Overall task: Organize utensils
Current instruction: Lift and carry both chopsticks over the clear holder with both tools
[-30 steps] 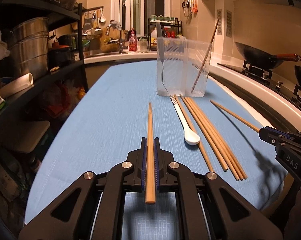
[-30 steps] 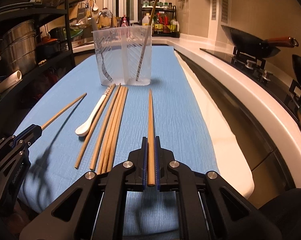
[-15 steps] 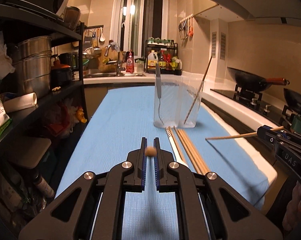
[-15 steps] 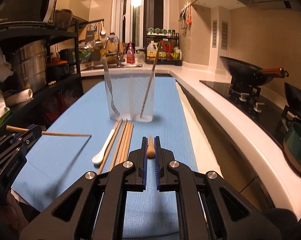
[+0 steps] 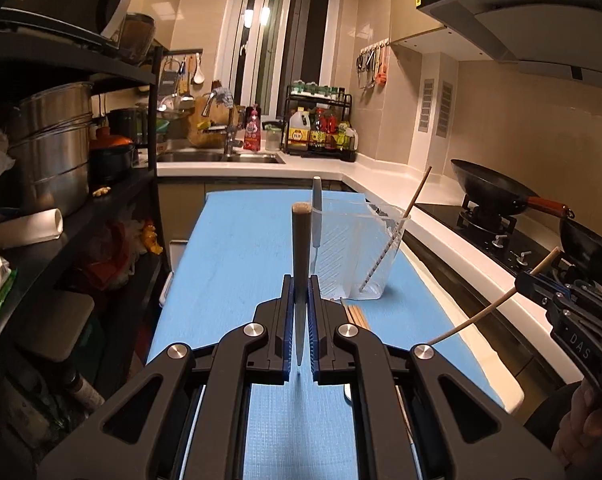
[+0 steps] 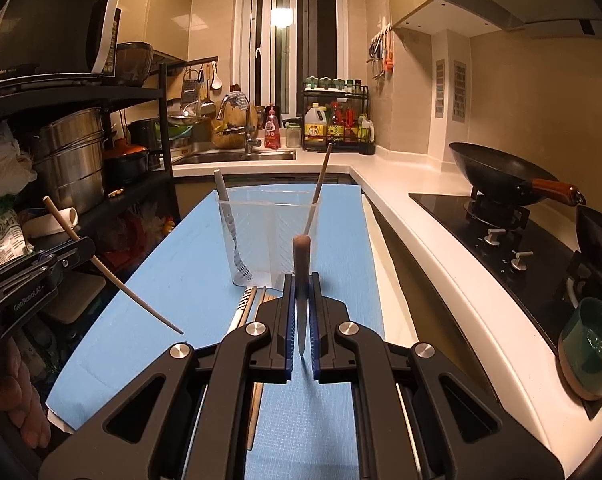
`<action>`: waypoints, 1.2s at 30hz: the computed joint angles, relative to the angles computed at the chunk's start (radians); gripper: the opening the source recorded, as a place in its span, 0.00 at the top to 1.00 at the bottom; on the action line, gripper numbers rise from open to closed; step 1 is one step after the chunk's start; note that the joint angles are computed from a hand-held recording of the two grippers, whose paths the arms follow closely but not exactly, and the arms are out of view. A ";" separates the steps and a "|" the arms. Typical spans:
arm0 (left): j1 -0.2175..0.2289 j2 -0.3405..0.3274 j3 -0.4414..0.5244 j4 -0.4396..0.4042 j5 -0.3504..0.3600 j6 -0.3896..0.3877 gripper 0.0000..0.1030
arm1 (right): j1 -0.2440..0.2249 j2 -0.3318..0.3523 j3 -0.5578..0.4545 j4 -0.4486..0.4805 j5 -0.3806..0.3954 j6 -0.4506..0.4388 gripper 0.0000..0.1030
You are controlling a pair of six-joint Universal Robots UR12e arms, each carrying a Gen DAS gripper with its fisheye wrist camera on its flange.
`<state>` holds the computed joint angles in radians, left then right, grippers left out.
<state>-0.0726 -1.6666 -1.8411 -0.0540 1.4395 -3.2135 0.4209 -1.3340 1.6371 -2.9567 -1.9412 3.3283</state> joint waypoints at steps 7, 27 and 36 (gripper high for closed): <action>-0.006 -0.011 0.095 -0.189 -0.009 0.031 0.94 | -0.007 0.011 -0.071 0.071 0.039 -0.016 0.94; 0.003 -0.056 0.233 -0.332 -0.017 0.050 0.94 | -0.023 0.051 -0.202 0.124 0.096 -0.056 0.94; 0.008 -0.071 0.274 -0.356 -0.043 0.063 0.94 | -0.032 0.061 -0.245 0.132 0.109 -0.063 0.94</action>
<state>-0.0643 -1.7375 -1.5674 -0.4104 1.3970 -3.1503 0.3893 -1.2728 1.3923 -2.8246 -1.8321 3.2649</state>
